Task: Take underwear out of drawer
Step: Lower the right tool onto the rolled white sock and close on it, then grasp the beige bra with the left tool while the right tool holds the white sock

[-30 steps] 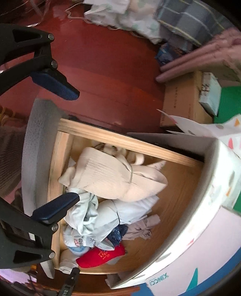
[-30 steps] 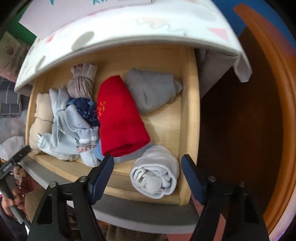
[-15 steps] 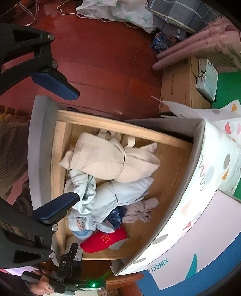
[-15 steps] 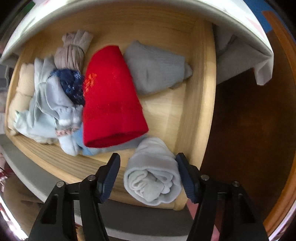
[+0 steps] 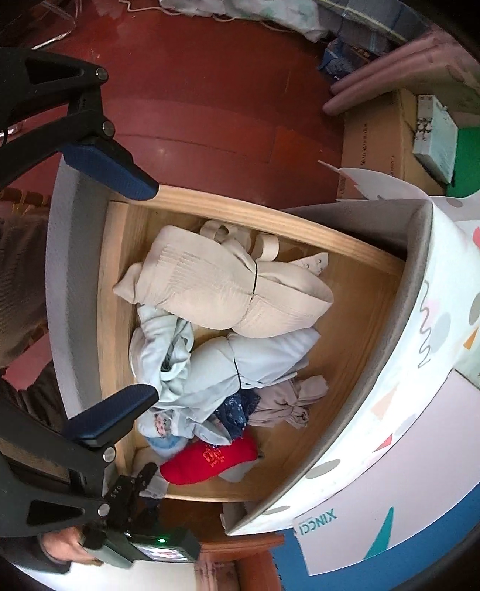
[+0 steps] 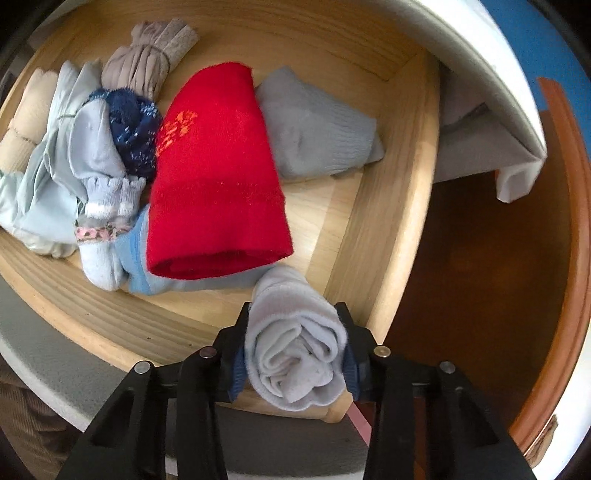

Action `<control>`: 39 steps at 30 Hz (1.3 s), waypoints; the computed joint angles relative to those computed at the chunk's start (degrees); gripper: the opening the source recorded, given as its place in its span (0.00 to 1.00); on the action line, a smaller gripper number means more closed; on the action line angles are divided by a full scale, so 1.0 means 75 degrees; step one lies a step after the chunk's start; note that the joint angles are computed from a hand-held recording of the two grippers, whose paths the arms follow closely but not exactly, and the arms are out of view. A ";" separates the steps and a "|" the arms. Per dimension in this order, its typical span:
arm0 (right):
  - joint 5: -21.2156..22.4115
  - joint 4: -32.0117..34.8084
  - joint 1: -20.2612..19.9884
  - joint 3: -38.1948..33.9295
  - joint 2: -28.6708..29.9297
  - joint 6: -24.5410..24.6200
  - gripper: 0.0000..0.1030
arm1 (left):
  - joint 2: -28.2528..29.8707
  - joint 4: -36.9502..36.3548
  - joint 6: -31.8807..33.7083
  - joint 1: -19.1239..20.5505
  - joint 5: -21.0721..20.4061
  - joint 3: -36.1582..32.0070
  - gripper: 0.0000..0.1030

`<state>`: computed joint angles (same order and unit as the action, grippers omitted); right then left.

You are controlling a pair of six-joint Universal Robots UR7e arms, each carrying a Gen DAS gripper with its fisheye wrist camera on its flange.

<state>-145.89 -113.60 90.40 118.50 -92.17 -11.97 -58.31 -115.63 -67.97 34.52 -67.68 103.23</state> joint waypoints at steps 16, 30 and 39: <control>0.1936 -0.0713 0.0103 0.0193 -0.1650 0.1297 0.34 | 0.0454 0.0251 0.0638 0.0199 -0.0084 -0.0464 0.99; 0.2609 -0.1114 0.0174 -0.0070 -0.1737 0.1227 0.34 | 0.0925 0.0403 0.0713 0.0540 -0.0191 -0.0774 0.87; 0.2732 -0.0779 0.0152 -0.0358 -0.1759 0.1140 0.34 | 0.1393 0.0636 0.0721 0.0737 -0.0178 -0.1130 0.87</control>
